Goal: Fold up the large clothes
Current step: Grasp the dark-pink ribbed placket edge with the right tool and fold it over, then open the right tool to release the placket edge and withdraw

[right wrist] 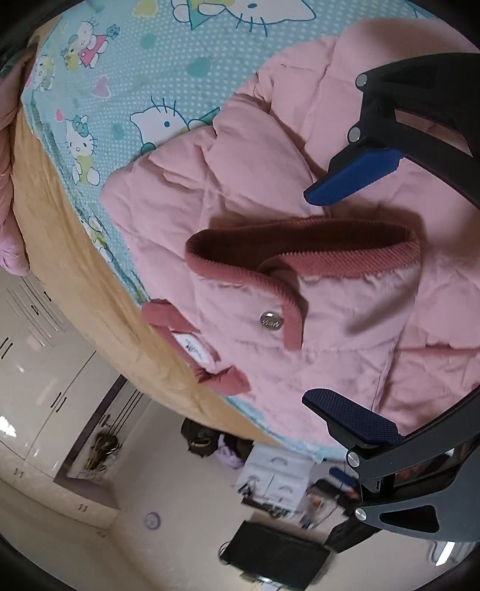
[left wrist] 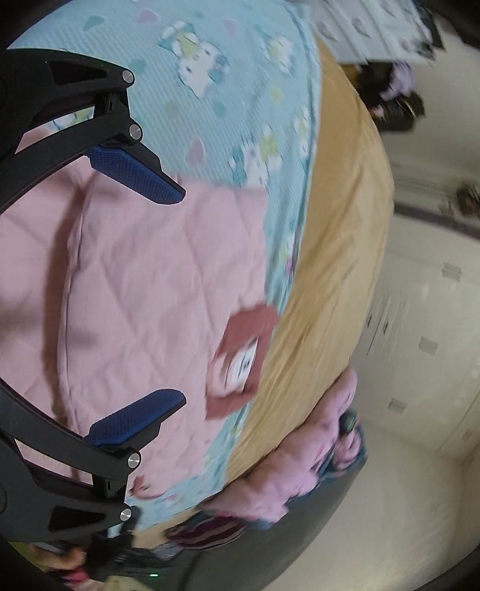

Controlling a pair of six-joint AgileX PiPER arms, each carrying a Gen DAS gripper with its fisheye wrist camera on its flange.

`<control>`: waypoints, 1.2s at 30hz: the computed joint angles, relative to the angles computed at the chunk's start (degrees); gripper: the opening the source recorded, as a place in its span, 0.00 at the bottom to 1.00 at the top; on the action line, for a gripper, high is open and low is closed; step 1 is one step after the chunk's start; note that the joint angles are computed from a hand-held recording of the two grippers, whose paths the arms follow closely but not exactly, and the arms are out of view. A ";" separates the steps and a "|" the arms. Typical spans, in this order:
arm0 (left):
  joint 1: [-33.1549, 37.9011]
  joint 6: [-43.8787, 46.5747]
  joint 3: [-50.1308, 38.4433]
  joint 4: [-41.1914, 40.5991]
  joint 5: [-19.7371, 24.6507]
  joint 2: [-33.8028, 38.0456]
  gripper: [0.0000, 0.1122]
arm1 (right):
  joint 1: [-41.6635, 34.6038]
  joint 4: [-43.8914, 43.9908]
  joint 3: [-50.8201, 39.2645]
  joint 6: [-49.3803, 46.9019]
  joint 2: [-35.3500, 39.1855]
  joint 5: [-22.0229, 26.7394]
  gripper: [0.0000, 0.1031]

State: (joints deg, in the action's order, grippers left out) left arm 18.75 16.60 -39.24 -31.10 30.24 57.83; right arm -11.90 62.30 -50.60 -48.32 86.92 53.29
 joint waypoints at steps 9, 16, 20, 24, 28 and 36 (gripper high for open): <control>13.85 13.26 0.44 -14.12 6.36 0.77 0.84 | 8.02 -2.79 2.73 -1.50 -1.80 -9.59 0.47; 13.80 15.88 1.04 -18.53 6.50 2.51 0.84 | 15.71 -4.31 5.21 -5.85 -9.97 -21.59 0.10; 13.21 15.96 1.03 -18.80 6.00 3.03 0.84 | 21.39 -10.19 1.91 -5.13 -14.26 -27.91 0.10; 12.62 16.71 1.21 -20.05 5.26 3.57 0.84 | 20.96 -7.16 -0.39 -10.49 -14.42 -28.21 0.10; 10.00 14.97 1.35 -18.83 3.45 4.22 0.84 | 17.78 -4.47 -1.59 -11.96 -11.29 -25.89 0.10; 3.14 11.69 1.76 -16.35 -0.55 5.43 0.84 | 15.47 -0.25 -1.25 -16.80 -10.21 -28.22 0.10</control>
